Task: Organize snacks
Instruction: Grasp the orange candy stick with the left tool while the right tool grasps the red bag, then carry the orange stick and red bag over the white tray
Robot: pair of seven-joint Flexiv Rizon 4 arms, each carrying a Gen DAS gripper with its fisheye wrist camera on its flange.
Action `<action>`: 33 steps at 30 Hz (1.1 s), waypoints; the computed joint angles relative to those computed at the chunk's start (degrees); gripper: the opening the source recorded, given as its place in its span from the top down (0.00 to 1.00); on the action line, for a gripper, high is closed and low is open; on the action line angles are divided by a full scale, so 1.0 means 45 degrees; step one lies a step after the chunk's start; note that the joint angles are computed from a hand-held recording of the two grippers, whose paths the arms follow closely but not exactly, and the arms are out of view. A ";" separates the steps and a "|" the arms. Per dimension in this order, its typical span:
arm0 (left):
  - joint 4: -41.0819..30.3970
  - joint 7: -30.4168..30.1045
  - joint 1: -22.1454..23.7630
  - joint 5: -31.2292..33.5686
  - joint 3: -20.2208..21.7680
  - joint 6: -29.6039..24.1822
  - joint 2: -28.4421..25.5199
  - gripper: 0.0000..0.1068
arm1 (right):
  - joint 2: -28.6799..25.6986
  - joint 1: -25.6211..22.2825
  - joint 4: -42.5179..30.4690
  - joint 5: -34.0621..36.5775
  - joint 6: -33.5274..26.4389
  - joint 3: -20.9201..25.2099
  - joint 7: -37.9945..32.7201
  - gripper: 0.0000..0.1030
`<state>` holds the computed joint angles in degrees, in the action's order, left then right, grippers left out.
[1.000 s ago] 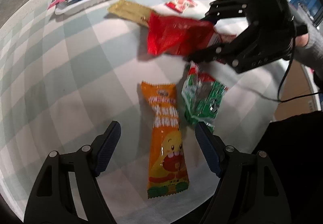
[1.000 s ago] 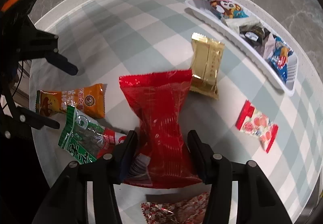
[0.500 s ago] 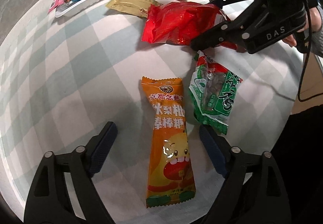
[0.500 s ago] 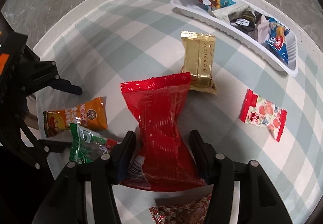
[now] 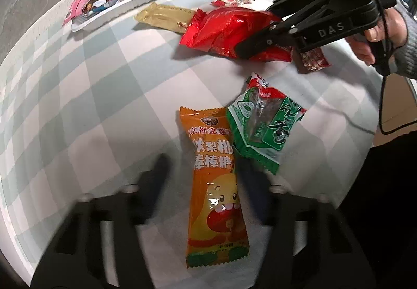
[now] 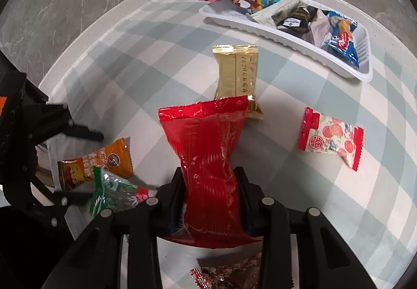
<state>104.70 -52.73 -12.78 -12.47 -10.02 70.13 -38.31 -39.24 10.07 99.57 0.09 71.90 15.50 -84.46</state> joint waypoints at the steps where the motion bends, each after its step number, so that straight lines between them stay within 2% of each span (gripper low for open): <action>1: -0.0013 -0.0029 0.0015 -0.0017 0.0014 -0.0012 0.0010 0.71 | -0.0038 -0.0200 -0.0074 0.0219 -0.0032 0.0219 -0.0047 0.63; 3: 0.0037 0.0061 0.0291 -0.0280 -0.0207 -0.0139 0.0043 0.77 | -0.0206 -0.0905 -0.0411 0.0951 -0.0285 0.1003 -0.0426 0.63; 8: 0.0169 0.0477 0.1085 -0.1380 -0.0951 -0.0486 0.0035 0.80 | -0.0396 -0.2065 -0.0863 0.2953 -0.0516 0.2227 -0.1154 0.64; 15: 0.0224 0.0957 0.1968 -0.3062 -0.1771 -0.0419 -0.0006 0.80 | -0.0269 -0.2959 -0.1126 0.5278 -0.0657 0.3091 -0.2224 0.65; 22: -0.0417 0.1415 0.2357 -0.4484 -0.2206 -0.0887 -0.0226 0.80 | -0.0138 -0.3418 -0.1540 0.7322 -0.1161 0.3336 -0.3136 0.65; 33: -0.2239 0.1579 0.2186 -0.5346 -0.2084 -0.1952 -0.1013 0.80 | -0.0144 -0.4029 -0.2504 1.0833 -0.2113 0.3182 -0.4315 0.65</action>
<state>94.63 -45.62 -2.94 -36.53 -19.39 61.35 -42.87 -39.89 -8.06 88.30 48.84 62.39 29.82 -103.88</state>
